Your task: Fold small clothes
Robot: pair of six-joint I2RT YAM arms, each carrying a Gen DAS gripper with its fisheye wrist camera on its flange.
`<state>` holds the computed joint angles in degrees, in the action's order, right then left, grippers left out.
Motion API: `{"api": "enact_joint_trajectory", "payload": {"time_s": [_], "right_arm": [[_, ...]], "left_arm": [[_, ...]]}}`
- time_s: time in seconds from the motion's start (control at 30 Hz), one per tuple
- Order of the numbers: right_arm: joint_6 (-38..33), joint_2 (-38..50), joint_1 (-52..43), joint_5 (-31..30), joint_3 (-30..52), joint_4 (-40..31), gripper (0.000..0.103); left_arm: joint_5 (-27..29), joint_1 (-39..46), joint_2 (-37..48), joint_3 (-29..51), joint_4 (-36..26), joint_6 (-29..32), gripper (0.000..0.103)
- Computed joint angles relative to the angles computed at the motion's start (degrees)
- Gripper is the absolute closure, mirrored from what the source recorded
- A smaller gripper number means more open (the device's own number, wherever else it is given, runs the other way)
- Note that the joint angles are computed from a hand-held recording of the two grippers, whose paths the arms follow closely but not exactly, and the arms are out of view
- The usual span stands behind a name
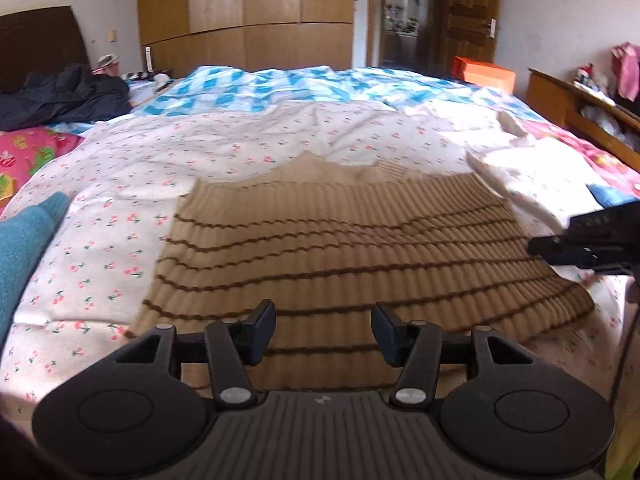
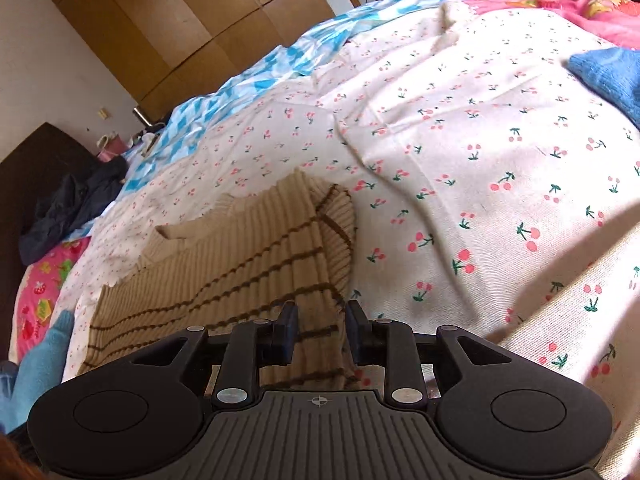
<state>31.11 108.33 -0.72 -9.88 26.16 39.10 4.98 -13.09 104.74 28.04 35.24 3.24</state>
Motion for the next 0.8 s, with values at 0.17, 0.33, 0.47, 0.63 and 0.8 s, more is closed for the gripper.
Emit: {"api": "enact_joint_trajectory", "payload": {"time_s": [0.17, 0.33, 0.47, 0.63, 0.8], "right_arm": [[0.6, 3.1, -3.2, -4.6, 0.4, 2.1, 0.075], [-0.2, 2.7, -2.3, -2.8, -0.7, 3.6, 0.075], [-3.0, 0.1, 1.8, 0.7, -2.1, 4.8, 0.075], [-5.1, -3.3, 8.5, 1.4, 1.9, -2.1, 0.074], [-6.3, 1.3, 16.9, -0.8, 19.9, -19.4, 0.066]], "left_arm": [[-3.5, -6.2, 0.6, 0.3, -1.1, 2.2, 0.045], [-2.8, -1.4, 0.3, 0.6, -4.2, -3.9, 0.045], [-4.6, 5.0, -1.9, -2.5, -1.6, -8.2, 0.045], [-4.5, 11.6, -2.0, -3.3, 0.3, -14.1, 0.045], [-0.7, 14.4, 2.4, -0.1, -1.1, -17.7, 0.043]]}}
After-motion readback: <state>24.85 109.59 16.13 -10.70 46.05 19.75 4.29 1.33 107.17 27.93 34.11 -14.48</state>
